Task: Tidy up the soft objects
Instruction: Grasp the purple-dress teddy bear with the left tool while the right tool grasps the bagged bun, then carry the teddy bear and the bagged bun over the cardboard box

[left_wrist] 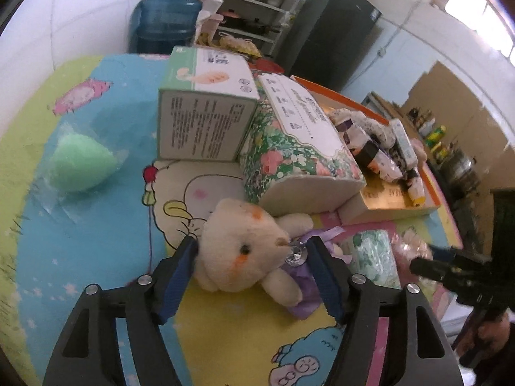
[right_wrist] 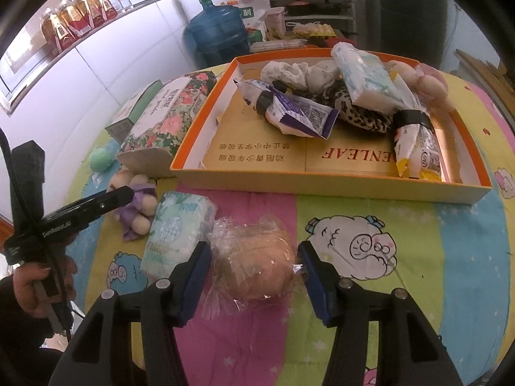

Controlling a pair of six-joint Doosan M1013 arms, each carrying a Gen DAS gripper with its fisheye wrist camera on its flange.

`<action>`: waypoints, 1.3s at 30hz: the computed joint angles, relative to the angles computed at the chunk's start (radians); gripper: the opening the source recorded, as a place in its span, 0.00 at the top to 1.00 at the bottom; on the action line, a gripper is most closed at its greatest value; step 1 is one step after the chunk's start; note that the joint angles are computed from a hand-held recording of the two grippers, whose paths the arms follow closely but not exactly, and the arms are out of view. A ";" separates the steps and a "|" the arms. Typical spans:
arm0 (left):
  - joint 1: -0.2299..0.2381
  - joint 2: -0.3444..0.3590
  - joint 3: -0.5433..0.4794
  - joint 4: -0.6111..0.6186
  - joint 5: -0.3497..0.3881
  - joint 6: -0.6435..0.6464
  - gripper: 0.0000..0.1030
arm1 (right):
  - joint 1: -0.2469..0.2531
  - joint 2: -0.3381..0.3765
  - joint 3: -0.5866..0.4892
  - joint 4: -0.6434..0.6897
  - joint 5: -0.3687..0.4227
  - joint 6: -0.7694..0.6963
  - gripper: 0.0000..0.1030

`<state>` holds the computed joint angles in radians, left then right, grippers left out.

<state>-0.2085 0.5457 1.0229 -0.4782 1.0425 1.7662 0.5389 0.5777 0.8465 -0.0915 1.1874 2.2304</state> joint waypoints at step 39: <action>0.009 -0.032 -0.053 -0.335 0.050 0.306 0.53 | 0.042 -0.071 0.017 -0.231 -0.085 0.202 0.45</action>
